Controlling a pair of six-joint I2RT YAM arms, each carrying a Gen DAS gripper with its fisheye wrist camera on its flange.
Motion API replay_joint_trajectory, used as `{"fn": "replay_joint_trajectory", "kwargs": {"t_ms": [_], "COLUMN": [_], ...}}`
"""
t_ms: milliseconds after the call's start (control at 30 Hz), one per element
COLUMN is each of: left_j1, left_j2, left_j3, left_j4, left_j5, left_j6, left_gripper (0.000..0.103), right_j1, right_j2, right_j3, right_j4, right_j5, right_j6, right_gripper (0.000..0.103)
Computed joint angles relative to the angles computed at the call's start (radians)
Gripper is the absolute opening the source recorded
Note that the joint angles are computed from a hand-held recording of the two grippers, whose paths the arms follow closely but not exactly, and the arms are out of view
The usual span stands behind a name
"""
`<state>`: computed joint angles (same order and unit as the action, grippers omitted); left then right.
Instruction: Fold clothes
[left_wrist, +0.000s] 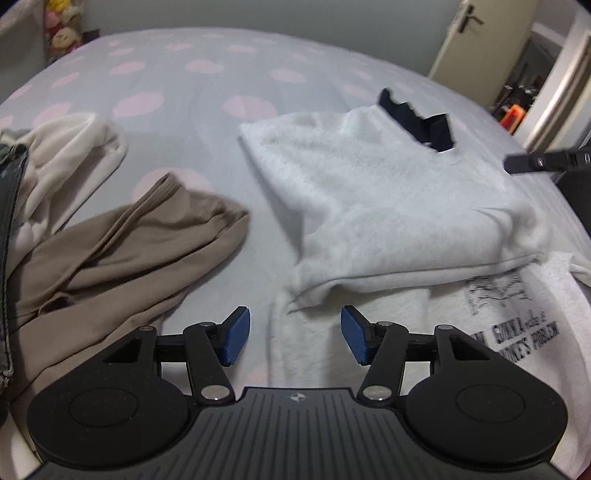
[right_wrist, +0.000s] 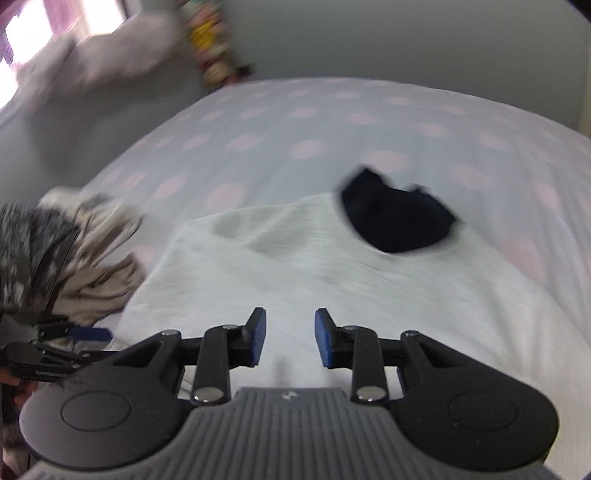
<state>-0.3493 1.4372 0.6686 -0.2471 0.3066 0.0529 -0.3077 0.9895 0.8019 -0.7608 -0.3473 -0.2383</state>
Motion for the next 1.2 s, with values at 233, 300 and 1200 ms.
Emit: {"fn": "replay_joint_trajectory", "kwargs": {"t_ms": [233, 300, 1200], "left_j1": [-0.017, -0.064, -0.105], "left_j2": [0.032, 0.046, 0.085], "left_j3": [0.044, 0.048, 0.006], "left_j4": [-0.011, -0.012, 0.172], "left_j5": [-0.024, -0.098, -0.099], "left_j6": [0.024, 0.022, -0.018], "left_gripper": [0.052, 0.046, 0.015], "right_j1": [0.343, 0.407, 0.602], "right_j2": [0.397, 0.508, 1.042], "right_j3": [0.270, 0.372, 0.898], "right_j4": [0.007, -0.041, -0.101], "right_j5": [0.212, 0.259, 0.369], "right_j6": [-0.002, -0.034, -0.126], "right_gripper": [0.033, 0.033, 0.003]}}
